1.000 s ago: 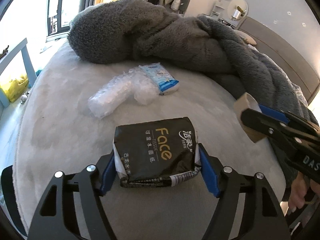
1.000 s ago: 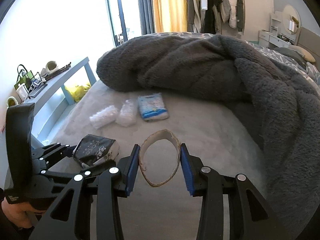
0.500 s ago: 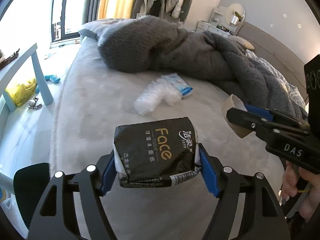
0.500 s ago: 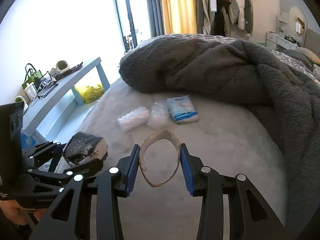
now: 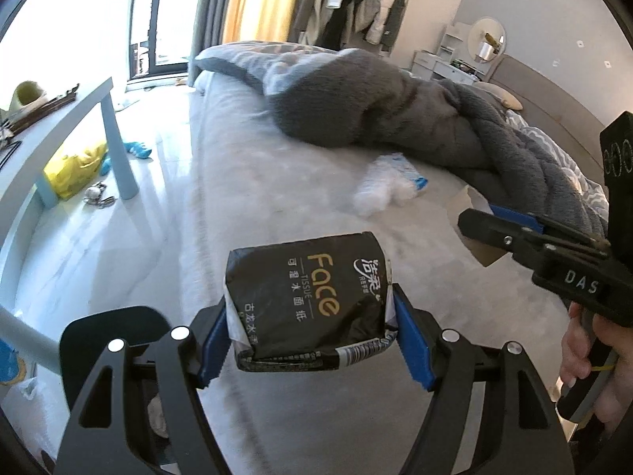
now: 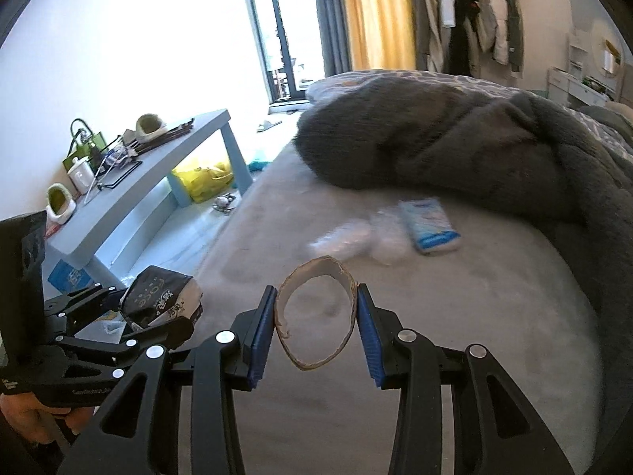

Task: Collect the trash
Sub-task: 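Carry the cardboard ring and Face packet over the green trash bin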

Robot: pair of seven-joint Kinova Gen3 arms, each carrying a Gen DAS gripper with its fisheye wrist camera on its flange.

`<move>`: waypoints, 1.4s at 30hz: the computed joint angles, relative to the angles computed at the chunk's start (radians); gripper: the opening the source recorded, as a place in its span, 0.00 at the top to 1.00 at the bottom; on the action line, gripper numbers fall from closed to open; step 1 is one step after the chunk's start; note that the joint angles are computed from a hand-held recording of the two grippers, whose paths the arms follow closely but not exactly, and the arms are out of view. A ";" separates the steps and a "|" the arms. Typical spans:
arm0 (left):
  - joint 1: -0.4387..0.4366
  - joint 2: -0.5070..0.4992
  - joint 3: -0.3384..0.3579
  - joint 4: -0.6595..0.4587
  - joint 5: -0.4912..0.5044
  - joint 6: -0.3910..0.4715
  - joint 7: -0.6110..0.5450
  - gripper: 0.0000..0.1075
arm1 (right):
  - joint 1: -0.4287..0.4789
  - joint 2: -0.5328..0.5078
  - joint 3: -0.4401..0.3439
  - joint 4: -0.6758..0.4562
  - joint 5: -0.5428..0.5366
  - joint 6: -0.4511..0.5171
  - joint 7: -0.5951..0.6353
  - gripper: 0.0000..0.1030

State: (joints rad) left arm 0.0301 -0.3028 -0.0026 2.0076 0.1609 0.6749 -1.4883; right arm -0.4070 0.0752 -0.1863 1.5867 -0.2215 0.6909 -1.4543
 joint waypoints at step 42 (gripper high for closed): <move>-0.338 0.001 -0.374 0.097 0.100 0.258 -0.490 0.30 | -0.361 0.250 -0.076 -0.279 0.178 0.055 -0.179 0.61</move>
